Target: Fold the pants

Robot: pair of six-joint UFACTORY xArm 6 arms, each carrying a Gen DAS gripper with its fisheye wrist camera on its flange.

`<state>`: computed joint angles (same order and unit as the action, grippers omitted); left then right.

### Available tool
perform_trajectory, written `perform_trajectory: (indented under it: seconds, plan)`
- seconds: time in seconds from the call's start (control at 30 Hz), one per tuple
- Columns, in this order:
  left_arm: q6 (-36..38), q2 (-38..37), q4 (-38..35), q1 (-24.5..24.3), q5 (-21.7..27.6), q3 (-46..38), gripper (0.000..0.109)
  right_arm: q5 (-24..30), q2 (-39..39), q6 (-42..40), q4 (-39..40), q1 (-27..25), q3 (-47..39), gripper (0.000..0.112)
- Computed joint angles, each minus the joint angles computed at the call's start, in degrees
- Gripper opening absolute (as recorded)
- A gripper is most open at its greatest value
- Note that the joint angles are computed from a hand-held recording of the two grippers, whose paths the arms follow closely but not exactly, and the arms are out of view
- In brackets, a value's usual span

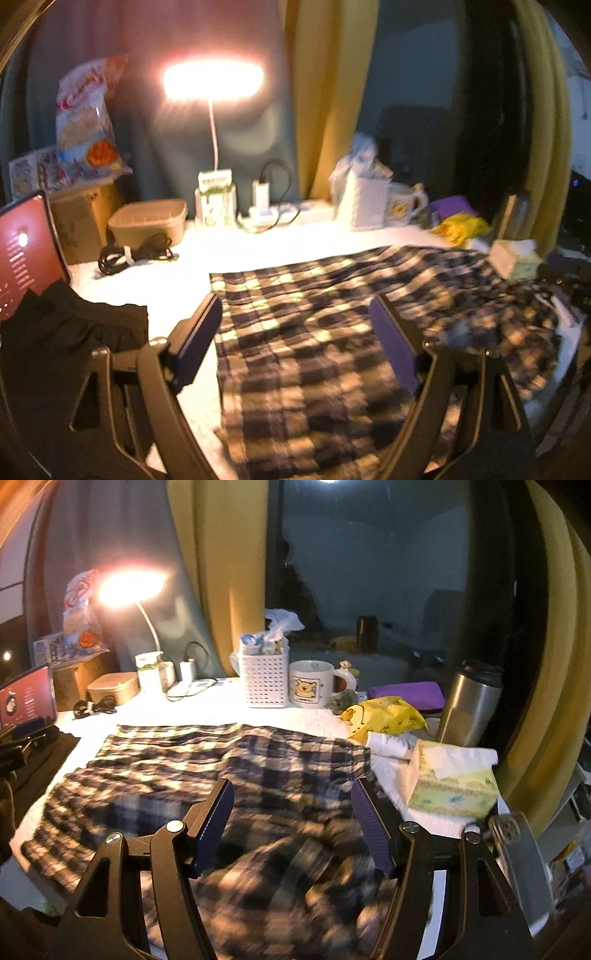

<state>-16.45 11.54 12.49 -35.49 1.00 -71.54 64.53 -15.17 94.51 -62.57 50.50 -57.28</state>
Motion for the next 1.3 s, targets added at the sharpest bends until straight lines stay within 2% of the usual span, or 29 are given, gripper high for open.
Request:
perform_trajectory:
  seconds: [0.1,0.27,0.37,0.43,0.47,0.53,0.63,0.67,0.77,0.87,0.9,0.97,1.03,1.07,1.1,1.17,1.2,1.3]
  plan:
    - [2.4,6.6,-2.1,0.8,6.9,-9.2,0.083,-5.9,-1.8,-3.9,1.3,-6.2,2.3,0.07]
    - [2.2,18.3,-4.0,2.5,19.7,-26.3,0.083,-17.4,-2.5,-13.5,4.5,-17.3,4.4,0.069]
    - [5.7,25.3,-7.9,3.0,27.6,-37.3,0.083,-24.1,-1.1,-21.1,8.4,-23.7,4.1,0.069]
    - [6.9,30.1,-8.0,3.1,32.1,-44.5,0.083,-28.6,0.5,-25.9,12.5,-27.5,3.9,0.069]
    - [7.7,33.4,-8.3,3.3,35.8,-49.7,0.083,-30.8,1.8,-28.8,15.6,-29.4,3.4,0.069]
    - [9.3,39.0,-10.2,3.5,40.5,-58.1,0.083,-33.5,4.3,-33.4,21.0,-31.7,2.6,0.069]
    - [12.4,46.7,-14.7,3.9,47.3,-70.1,0.083,-33.5,7.8,-37.2,25.1,-32.9,0.7,0.069]
    - [12.3,47.8,-14.6,3.9,47.9,-71.4,0.083,-33.1,8.5,-37.3,25.2,-32.9,0.3,0.069]
    - [14.4,46.8,-13.7,3.6,45.2,-68.6,0.082,-31.1,9.8,-36.5,26.1,-33.4,-0.3,0.069]
    - [17.5,48.8,-14.7,3.5,46.1,-71.6,0.082,-30.1,9.6,-36.9,28.7,-33.4,0.6,0.069]
    - [17.9,49.1,-14.7,3.5,45.9,-71.9,0.079,-29.9,10.1,-36.9,29.1,-33.4,0.4,0.069]
    - [20.2,49.5,-16.1,3.1,45.9,-73.1,0.058,-29.0,10.8,-34.6,26.5,-32.7,0.1,0.068]
    - [22.5,48.8,-17.5,2.9,44.9,-71.8,0.033,-30.2,12.0,-33.7,26.8,-32.5,-0.2,0.046]
    - [24.5,48.4,-19.1,3.0,44.6,-71.2,0.025,-28.9,12.5,-30.9,23.9,-32.0,-0.9,0.037]
    - [25.9,48.5,-20.6,3.1,44.9,-71.6,0.013,-26.2,13.0,-29.3,22.3,-31.2,-2.2,0.021]
    - [28.6,49.7,-24.4,3.6,45.9,-73.8,0.008,-25.2,12.7,-28.2,21.1,-30.3,-2.7,0.016]
    - [29.2,50.7,-25.8,4.0,46.6,-75.5,0.007,-23.4,12.9,-27.9,20.0,-29.5,-3.7,0.006]
    - [31.1,48.4,-30.0,5.3,43.9,-72.7,0.007,-17.1,14.7,-28.1,17.6,-26.5,-8.4,0.006]
